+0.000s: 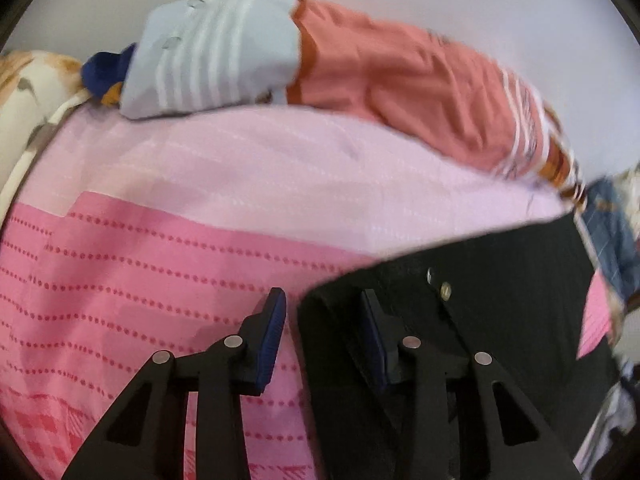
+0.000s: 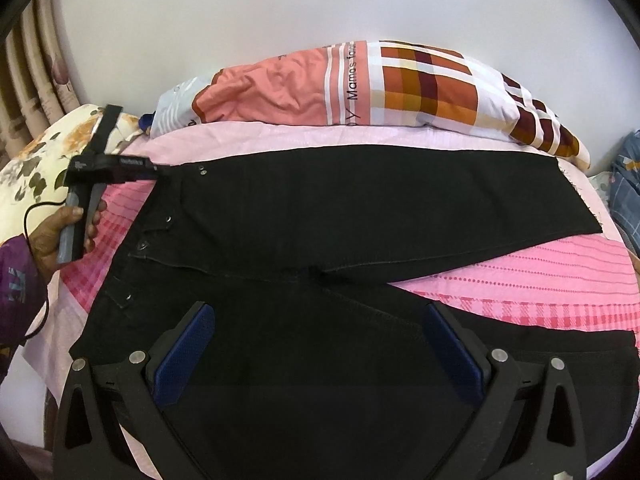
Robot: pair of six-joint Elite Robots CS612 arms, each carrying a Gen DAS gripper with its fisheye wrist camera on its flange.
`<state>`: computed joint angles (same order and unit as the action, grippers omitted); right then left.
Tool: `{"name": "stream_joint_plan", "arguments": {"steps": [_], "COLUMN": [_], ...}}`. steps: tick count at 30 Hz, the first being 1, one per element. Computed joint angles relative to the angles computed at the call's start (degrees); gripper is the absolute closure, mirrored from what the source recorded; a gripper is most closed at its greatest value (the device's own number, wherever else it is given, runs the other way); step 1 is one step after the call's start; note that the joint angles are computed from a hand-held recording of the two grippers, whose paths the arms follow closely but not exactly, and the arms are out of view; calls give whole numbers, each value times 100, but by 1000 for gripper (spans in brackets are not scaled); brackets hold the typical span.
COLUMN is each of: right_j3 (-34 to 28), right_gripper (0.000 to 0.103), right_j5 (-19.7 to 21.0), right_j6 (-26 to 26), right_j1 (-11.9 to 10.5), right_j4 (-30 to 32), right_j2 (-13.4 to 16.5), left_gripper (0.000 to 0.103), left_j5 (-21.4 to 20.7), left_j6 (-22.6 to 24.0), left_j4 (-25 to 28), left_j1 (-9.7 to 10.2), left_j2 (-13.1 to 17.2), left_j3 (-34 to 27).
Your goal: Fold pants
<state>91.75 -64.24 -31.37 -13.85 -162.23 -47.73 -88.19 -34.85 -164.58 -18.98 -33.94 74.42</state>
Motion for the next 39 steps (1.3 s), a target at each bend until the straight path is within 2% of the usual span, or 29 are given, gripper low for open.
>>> {"name": "stream_joint_plan", "arguments": {"steps": [1, 5, 8, 11, 12, 14, 15, 16, 20, 23, 26, 28, 29, 31, 34, 36, 37, 38, 39], "right_j3": [-6, -69, -86, -105, -115, -132, -139, -149, -292, -570, -1096, -1701, -1905, -2616, -3458, -3942, -4291, -4495, -4720], "right_gripper": [1, 1, 1, 1, 1, 1, 1, 1, 1, 1, 0, 0, 0, 0, 9, 18, 19, 21, 24], "right_j5": [-1, -37, -65, -72, -79, -84, -85, -87, -33, 333, 1055, 1813, 1927, 2265, 2460, 2631, 2765, 2768, 2735], "right_j6": [4, -9, -21, -13, -2, 21, 35, 47, 82, 284, 558, 967, 1111, 1476, 1758, 1953, 1996, 2005, 2254], "right_j1": [1, 22, 36, 40, 42, 44, 44, 46, 33, -38, -139, -227, -229, -220, -161, -139, -119, -104, -85], "right_j4": [9, 115, 140, 160, 163, 179, 183, 193, 427, 819, 1553, 2410, 2667, 3381, 3988, 4419, 4785, 5001, 5129], "right_j2": [6, 49, 64, 77, 83, 91, 95, 101, 148, 250, 465, 765, 868, 1262, 1748, 2024, 2220, 2331, 2469], "left_gripper": [62, 62, 61, 57, 57, 58, 65, 68, 86, 88, 88, 88, 88, 88, 88, 88, 88, 88, 88], "left_j5": [-31, -339, -753, -749, -790, -922, -883, -708, -54, 162, 363, 517, 621, 530, 540, 601, 602, 636, 636], "left_j6": [-1, 319, 654, 898, 849, 439, 246, 245, 500, 367, 201, 63, 46, -209, -476, -672, -750, -810, -941], "left_j4": [-71, 197, 269, 473, 452, 408, 398, 506, 504, -47, -662, -1139, -1308, -1623, -1907, -2073, -2135, -2156, -2206], "left_j1": [24, 92, 125, 104, 116, 161, 166, 135, -72, -205, -358, -493, -556, -645, -762, -858, -901, -937, -972], "left_j2": [-3, 83, 136, 166, 172, 192, 188, 174, 0, -227, -459, -633, -698, -803, -900, -981, -1018, -1046, -1075], "left_j3": [15, -174, -281, -372, -373, -384, -375, -384, -179, 227, 656, 984, 1102, 1325, 1544, 1722, 1806, 1857, 1925]}}
